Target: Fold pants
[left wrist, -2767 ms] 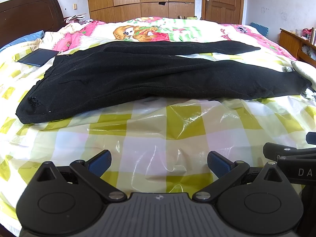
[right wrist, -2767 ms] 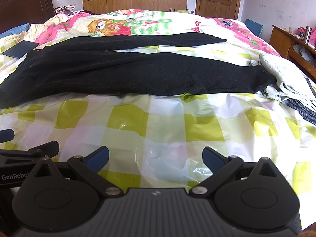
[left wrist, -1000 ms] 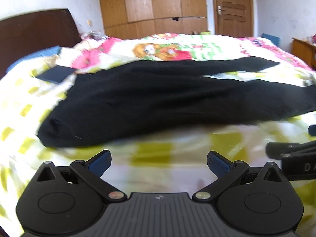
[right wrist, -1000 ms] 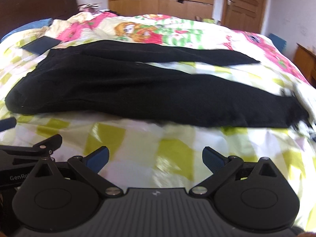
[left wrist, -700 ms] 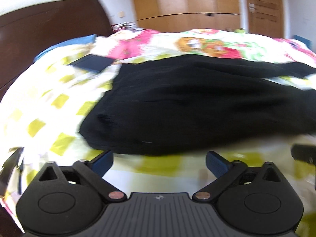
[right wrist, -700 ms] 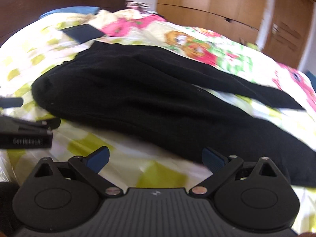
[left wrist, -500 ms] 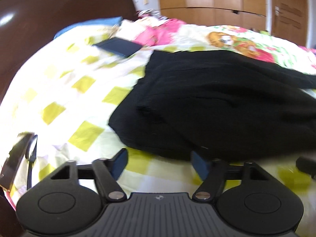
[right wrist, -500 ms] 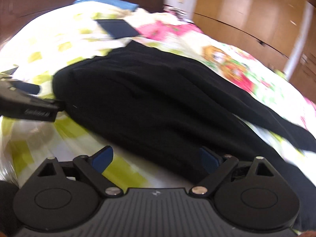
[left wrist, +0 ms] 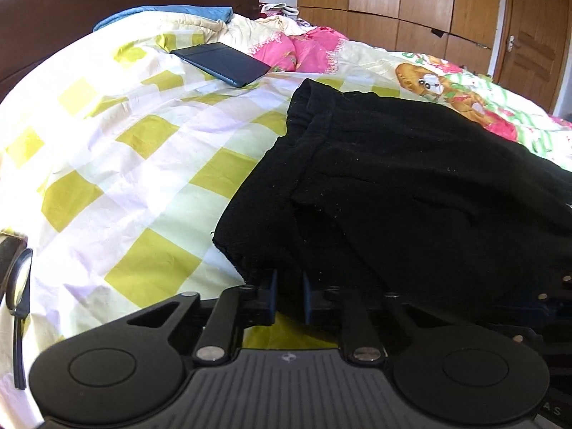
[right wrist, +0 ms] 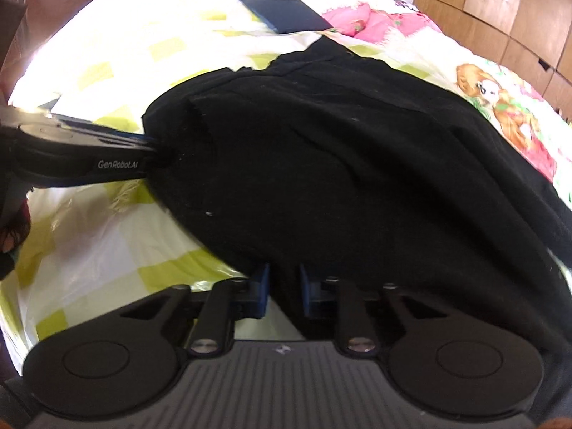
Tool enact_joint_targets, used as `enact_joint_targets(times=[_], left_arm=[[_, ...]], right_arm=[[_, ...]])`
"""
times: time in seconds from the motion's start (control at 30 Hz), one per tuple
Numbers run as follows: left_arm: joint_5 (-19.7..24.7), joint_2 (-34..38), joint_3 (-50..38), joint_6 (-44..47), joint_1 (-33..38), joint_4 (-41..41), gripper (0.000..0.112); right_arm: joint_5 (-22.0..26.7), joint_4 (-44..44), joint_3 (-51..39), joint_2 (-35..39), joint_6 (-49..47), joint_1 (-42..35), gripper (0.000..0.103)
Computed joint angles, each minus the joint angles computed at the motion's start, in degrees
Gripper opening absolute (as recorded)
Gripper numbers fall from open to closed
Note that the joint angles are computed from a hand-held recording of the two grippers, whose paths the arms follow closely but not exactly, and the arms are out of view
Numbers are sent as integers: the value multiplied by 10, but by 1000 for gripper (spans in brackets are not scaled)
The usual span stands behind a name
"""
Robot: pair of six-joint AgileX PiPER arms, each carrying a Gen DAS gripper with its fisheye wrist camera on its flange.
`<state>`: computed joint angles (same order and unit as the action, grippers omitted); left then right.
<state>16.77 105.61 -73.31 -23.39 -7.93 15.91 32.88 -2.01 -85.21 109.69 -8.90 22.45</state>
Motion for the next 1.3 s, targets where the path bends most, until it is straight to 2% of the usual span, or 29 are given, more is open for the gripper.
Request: enact_joint_targets(times=[0.1,0.27,0.4,0.53,0.7,0.83,1.1,1.2,1.3], left_arm=[[-11,-11,12,44,13,-32,24],[-15,-30,34,28,32,0,23],[-15,-41,46,-51,39,95,23],[3,-44,45,-79,45,139,23],[18,-66,58,-144,30,216,27],[52,-76,53,-207,8,286,27],[103,-97,28,-218,-65,310,27],[111,-90,9,-196,-116,282,27],[100,-70,-12,-161,-173,228,27]], right_arm=[[21,18,-11,-1,-5,10,12],[29,26,-5,-9,-16,40,11],[36,38,-18,-2,-15,61,11],[40,28,-26,3,3,72,16],[32,100,8,-40,-20,30,23],[16,117,87,-110,-25,-18,24],[10,128,210,-220,-14,-178,25],[16,148,254,-266,-23,-271,29],[17,161,283,-298,-33,-380,32]])
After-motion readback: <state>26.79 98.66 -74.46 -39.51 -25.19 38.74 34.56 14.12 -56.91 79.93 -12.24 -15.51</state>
